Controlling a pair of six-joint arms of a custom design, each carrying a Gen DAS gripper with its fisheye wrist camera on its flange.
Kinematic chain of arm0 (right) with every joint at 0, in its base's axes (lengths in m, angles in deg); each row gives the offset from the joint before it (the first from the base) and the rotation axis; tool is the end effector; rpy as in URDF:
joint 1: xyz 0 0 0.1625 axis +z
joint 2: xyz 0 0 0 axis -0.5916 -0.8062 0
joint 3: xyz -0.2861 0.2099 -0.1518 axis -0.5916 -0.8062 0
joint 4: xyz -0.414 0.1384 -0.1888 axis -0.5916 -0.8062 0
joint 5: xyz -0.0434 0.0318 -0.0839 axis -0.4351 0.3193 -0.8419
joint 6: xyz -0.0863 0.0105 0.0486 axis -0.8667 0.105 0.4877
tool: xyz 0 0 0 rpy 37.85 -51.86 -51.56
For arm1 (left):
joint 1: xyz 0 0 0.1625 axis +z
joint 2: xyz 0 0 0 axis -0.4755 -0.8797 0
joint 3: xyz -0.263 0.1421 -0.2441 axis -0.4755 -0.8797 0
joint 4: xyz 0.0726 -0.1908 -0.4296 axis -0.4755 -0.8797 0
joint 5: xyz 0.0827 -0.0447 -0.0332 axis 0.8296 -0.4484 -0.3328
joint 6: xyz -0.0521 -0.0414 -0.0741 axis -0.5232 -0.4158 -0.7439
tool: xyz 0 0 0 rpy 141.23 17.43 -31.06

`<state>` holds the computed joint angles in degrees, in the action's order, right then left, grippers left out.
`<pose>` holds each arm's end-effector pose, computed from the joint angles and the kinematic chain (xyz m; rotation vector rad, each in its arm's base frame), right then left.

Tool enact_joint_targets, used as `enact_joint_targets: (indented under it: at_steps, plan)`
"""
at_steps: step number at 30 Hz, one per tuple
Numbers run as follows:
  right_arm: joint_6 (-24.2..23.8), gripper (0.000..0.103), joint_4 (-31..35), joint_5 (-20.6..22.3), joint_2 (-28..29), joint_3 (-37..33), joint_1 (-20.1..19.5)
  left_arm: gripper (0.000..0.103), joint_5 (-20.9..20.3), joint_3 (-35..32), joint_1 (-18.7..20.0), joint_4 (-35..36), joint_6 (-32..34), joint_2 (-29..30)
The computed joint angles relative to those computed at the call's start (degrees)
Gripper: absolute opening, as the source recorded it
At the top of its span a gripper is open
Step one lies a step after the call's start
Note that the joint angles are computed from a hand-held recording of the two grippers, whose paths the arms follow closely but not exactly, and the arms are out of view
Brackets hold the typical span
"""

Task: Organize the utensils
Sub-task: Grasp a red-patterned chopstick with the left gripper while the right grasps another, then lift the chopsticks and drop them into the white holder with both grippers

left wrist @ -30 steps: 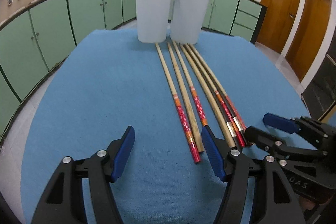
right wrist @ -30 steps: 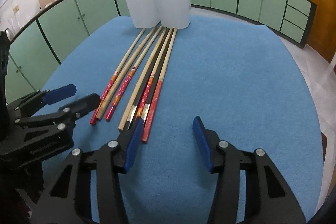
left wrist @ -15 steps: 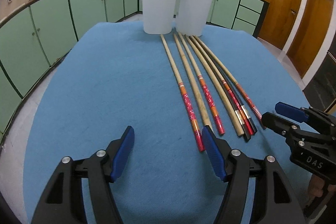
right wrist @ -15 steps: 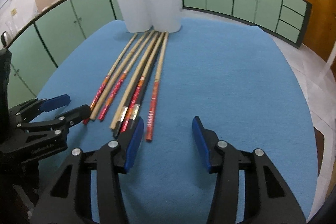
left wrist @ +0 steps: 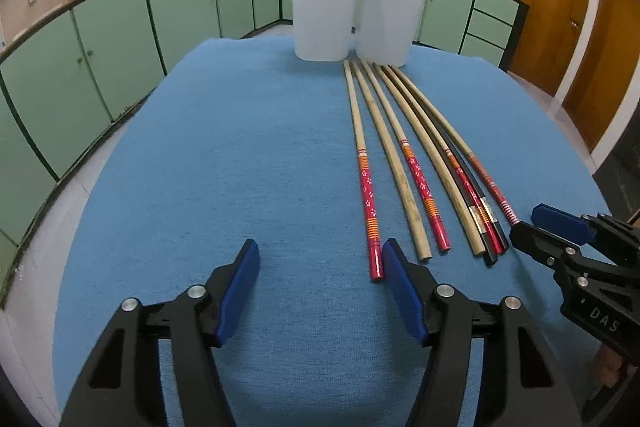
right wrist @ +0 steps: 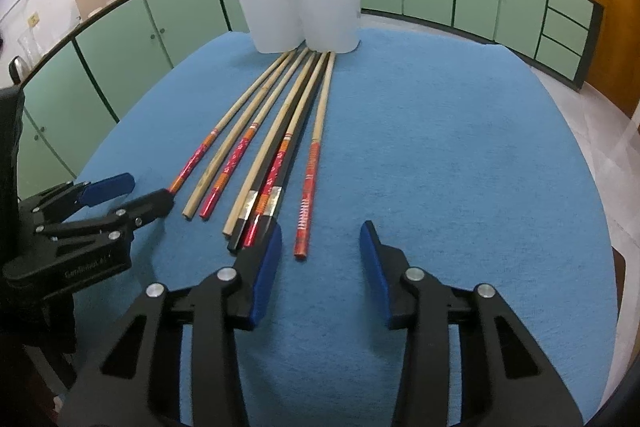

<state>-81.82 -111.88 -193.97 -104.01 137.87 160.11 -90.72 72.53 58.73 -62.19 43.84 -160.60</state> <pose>0.2933 -0.3112 0.1183 0.6168 -2.4216 0.6807 -0.1611 -0.3390 0.2441 0.4416 2.3046 -0.7473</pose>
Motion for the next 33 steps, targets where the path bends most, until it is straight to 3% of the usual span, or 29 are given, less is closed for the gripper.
enact_joint_targets:
  at_steps: [5, 11, 15, 20, 26, 33]
  plan:
    - [0.1, 0.025, 0.4, -0.2, -0.1, 0.1, 0.4, 0.063, 0.0, 0.1, -0.8, 0.9, -0.5, 0.3]
    - [0.0, 0.015, 0.5, -0.9, 0.7, -0.2, 0.8, 0.037, -0.5, 0.6, -0.9, -1.1, 1.2, -0.1]
    - [-0.6, 0.014, 0.6, -1.5, 1.9, -0.9, 1.3, 0.031, -1.0, 0.7, -1.2, -2.4, 1.9, 0.7]
    - [0.0, 0.006, 0.9, -1.1, 2.1, -1.2, 1.0, 0.006, -2.4, 1.2, -0.7, -5.5, 3.8, 0.6]
    - [-0.5, 0.006, -0.5, -0.8, 1.0, -1.0, 1.0, 0.006, -4.0, 1.3, 0.0, -7.8, 5.2, -0.5]
    - [-4.3, 0.006, -1.6, -2.5, -2.4, -2.0, 2.9, 0.006, -1.0, -0.3, -3.3, -4.5, 5.2, -3.0]
